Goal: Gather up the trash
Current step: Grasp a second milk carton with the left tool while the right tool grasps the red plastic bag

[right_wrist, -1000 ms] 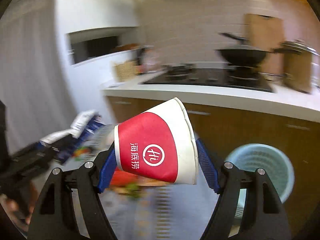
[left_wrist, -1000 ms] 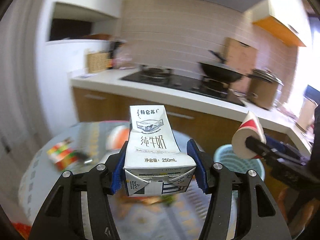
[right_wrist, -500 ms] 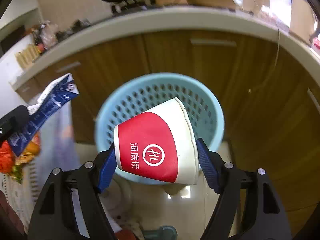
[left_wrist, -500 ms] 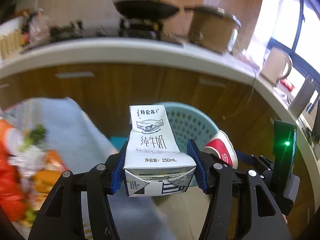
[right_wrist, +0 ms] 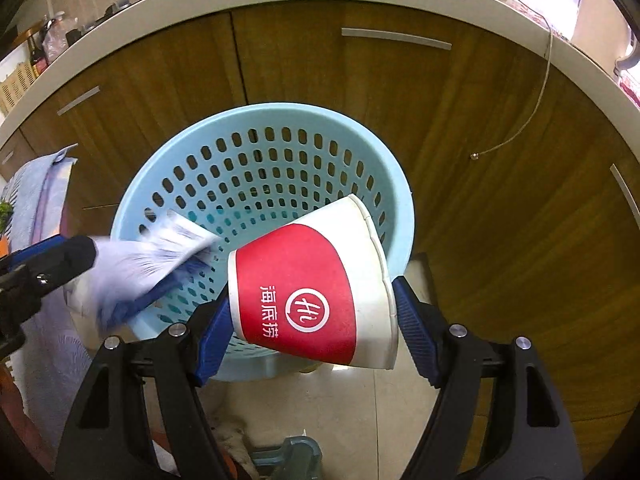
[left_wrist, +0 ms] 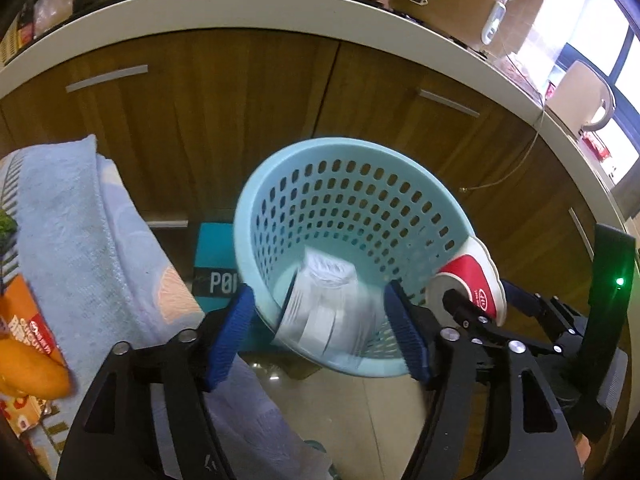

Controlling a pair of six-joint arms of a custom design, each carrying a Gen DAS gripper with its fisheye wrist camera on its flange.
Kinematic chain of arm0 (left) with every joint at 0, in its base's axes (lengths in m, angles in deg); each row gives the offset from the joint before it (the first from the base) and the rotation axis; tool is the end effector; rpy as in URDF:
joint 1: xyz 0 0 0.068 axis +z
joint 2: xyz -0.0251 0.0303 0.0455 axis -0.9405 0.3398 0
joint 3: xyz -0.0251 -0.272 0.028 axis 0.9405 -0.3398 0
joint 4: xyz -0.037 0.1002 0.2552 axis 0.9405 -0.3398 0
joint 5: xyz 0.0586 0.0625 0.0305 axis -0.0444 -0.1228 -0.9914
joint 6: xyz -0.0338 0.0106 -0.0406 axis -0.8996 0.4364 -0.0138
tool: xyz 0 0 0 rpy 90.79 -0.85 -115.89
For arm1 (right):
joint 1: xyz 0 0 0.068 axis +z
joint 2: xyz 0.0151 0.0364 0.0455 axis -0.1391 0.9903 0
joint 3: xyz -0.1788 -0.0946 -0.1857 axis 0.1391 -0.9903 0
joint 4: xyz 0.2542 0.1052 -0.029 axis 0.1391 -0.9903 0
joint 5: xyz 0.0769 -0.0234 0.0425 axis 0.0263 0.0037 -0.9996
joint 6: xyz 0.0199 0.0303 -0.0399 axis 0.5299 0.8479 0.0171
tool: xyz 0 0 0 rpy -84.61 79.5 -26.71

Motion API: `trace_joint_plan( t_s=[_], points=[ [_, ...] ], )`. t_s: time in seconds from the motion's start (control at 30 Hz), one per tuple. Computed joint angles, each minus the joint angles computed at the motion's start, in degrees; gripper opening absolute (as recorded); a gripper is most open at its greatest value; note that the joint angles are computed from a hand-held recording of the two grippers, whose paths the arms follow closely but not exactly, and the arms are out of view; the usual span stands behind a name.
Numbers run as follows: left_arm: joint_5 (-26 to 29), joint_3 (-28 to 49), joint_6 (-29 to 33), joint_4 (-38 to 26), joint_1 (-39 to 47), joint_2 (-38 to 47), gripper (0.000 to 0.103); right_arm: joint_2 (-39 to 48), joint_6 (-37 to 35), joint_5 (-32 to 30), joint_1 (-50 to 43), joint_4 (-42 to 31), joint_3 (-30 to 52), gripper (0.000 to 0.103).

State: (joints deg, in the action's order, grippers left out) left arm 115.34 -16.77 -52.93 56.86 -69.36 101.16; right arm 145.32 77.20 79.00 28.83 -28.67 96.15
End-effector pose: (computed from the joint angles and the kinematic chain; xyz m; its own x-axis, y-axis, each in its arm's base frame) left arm 0.3242 -0.0141 0.0786 -0.7117 0.4231 -0.5608 0.6260 0.7442 -0.2329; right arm 0.2087 0.1348 0.0518 -0.6931 0.4934 -0.5256 0.5581 0.8287 0.0419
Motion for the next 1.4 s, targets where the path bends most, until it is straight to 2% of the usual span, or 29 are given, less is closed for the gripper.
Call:
trace_joint_plan(
  t_s=[0.2,0.5,0.73,0.87,1.03,1.1,1.17,1.23,1.4],
  points=[
    [1.54,-0.06,-0.07,-1.82,1.47,-2.46,0.072,-1.88,1.73,0.88,-0.03,-2.12,-0.50,0.075],
    [7.94,-1.80,3.98,-6.73,9.36,-9.56,0.072,-5.54,4.63,3.90,3.48,-7.08,1.29,0.078],
    [14.80,-1.48,10.17,-13.53,19.90,-16.57,0.072,-7.45,4.76,7.74,9.37,-10.34,6.56,0.078],
    [19.27,1.41,14.46,-18.11,28.47,-17.93,0.072,-5.80,2.04,11.04,13.63,-12.05,13.21,0.078],
    [22.88,10.28,18.87,-22.85,40.97,-12.72,0.072,-1.48,-6.52,11.97,17.62,-8.92,23.00,0.078],
    [22.87,14.60,19.01,-22.71,45.08,-8.88,0.077,1.77,-10.24,11.29,18.69,-7.75,27.94,0.078],
    [22.37,19.41,18.92,-22.65,48.44,-4.78,0.078,4.54,-12.89,10.03,19.09,-7.13,31.86,0.078],
    [21.00,26.06,18.99,-24.38,50.65,0.54,0.085,8.01,-15.44,8.51,19.56,-7.01,36.74,0.078],
    [16.58,42.86,20.68,-31.69,52.66,13.24,0.085,15.69,-19.75,4.87,21.09,-7.51,47.71,0.078]
  ],
)
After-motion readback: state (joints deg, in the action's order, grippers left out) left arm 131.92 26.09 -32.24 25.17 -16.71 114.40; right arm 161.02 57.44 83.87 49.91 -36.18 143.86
